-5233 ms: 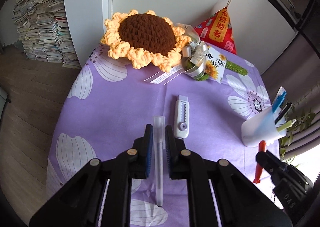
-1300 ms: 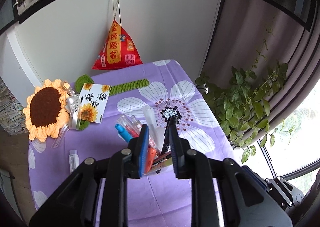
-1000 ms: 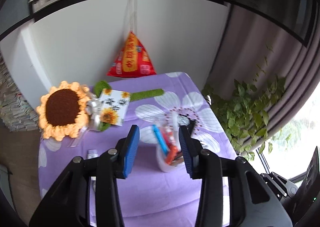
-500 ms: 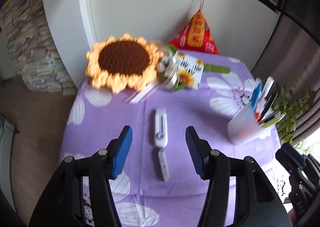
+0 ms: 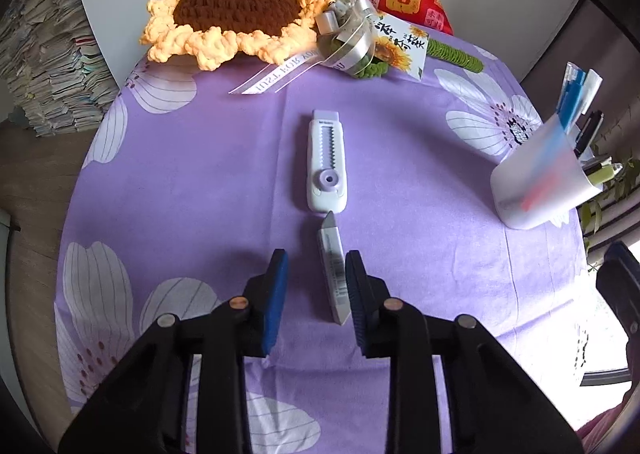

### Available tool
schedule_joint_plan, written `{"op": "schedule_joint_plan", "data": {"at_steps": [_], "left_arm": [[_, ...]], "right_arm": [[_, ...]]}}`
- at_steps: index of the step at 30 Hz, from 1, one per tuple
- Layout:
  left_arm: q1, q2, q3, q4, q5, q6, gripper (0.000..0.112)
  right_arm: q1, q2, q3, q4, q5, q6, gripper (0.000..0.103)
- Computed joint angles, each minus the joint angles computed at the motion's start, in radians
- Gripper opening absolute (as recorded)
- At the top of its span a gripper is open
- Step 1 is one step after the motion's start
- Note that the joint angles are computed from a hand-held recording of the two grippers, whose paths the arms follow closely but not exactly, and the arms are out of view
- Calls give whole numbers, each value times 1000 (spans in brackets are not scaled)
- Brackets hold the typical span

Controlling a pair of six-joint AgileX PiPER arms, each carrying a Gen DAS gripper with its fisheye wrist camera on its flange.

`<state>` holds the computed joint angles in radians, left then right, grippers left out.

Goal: Organize stationery
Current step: 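Move both tools back down toward the white eraser and white utility knife, then grasp the white eraser with the left tool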

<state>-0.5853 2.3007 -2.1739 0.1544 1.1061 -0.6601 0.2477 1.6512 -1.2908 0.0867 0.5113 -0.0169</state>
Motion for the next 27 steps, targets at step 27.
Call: {"op": "schedule_joint_plan", "data": {"at_steps": [27], "left_arm": [[73, -129, 236, -164, -168, 45, 11]], "right_arm": [[146, 149, -171, -230, 142, 176, 17]]}}
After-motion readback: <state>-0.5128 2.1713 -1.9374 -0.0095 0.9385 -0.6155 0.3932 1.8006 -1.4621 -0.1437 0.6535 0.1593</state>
